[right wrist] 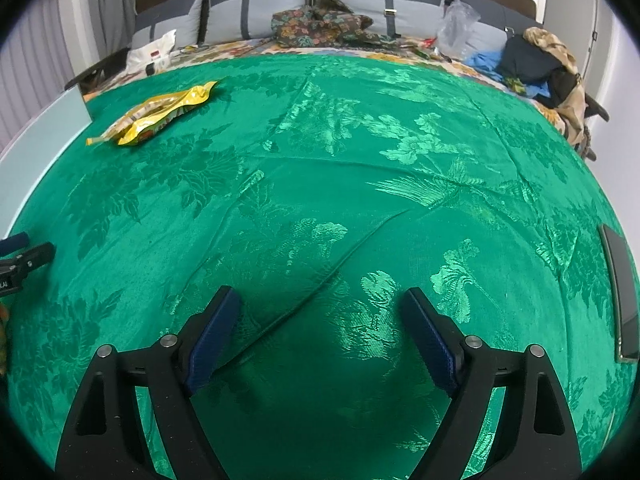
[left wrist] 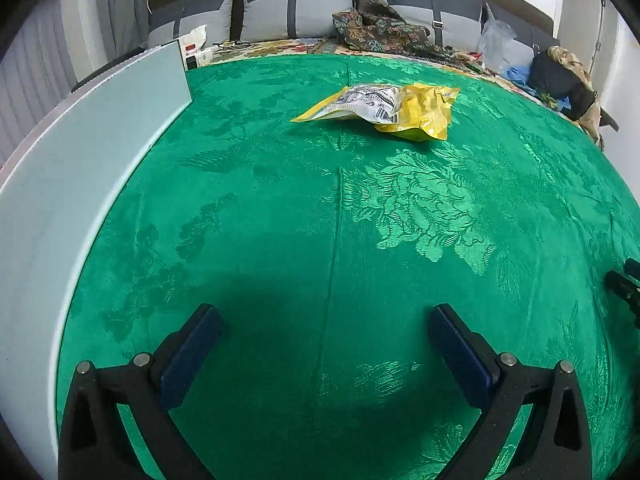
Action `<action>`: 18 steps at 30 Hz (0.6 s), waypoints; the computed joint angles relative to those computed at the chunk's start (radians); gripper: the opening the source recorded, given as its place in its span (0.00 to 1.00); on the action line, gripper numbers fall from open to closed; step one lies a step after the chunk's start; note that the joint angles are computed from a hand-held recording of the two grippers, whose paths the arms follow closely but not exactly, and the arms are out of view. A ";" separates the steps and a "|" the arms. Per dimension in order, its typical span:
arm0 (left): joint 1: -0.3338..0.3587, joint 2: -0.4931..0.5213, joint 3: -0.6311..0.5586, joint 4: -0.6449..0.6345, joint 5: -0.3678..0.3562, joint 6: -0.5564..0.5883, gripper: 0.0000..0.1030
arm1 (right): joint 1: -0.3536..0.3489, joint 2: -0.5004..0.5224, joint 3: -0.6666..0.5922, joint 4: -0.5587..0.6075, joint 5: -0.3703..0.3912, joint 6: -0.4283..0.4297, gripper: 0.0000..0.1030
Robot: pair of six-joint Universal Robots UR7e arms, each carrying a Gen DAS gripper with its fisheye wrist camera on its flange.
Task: Organize snacks
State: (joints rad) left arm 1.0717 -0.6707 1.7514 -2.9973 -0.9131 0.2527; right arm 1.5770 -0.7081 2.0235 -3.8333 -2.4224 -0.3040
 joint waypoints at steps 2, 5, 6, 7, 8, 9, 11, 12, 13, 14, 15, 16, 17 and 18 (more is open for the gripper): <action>0.000 0.002 -0.002 0.000 0.001 0.000 1.00 | 0.001 0.001 -0.001 0.000 -0.001 0.001 0.85; 0.000 0.002 -0.002 0.001 0.000 0.001 1.00 | 0.001 0.003 -0.004 0.000 -0.004 0.004 0.85; -0.001 0.006 -0.006 0.004 0.001 -0.001 1.00 | 0.002 0.003 -0.005 0.001 -0.004 0.005 0.85; -0.001 0.006 -0.008 0.010 -0.001 0.000 1.00 | 0.001 0.002 -0.004 0.001 -0.003 0.004 0.85; 0.000 0.005 -0.013 0.026 -0.005 0.003 1.00 | 0.002 0.004 -0.005 0.001 -0.004 0.005 0.85; 0.002 0.001 -0.016 0.045 -0.010 0.008 1.00 | 0.002 0.003 -0.004 0.001 -0.003 0.005 0.85; 0.003 -0.007 -0.035 0.113 -0.016 0.004 1.00 | 0.002 0.002 -0.004 0.001 -0.003 0.005 0.85; 0.004 -0.008 -0.056 0.166 -0.016 -0.004 1.00 | 0.002 0.003 -0.005 0.002 -0.003 0.006 0.85; 0.007 -0.005 -0.088 0.225 -0.017 -0.010 1.00 | 0.002 0.002 -0.003 0.001 -0.003 0.005 0.85; 0.009 -0.001 -0.113 0.254 -0.023 -0.006 1.00 | 0.002 0.003 -0.004 0.002 -0.003 0.006 0.85; 0.012 0.008 -0.151 0.275 -0.035 0.007 1.00 | 0.002 0.003 -0.005 0.002 -0.003 0.006 0.85; 0.013 0.021 -0.195 0.285 -0.047 0.022 1.00 | 0.002 0.002 -0.003 0.001 -0.003 0.005 0.85; 0.014 0.035 -0.237 0.298 -0.059 0.029 1.00 | 0.002 0.003 -0.004 0.002 -0.003 0.006 0.85; 0.014 0.051 -0.285 0.322 -0.074 0.033 1.00 | 0.002 0.002 -0.003 0.001 -0.003 0.005 0.85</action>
State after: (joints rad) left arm 1.0860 -0.6201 1.4668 -2.6751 -0.9875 0.2854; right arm 1.5790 -0.7062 2.0202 -3.8320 -2.4253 -0.2985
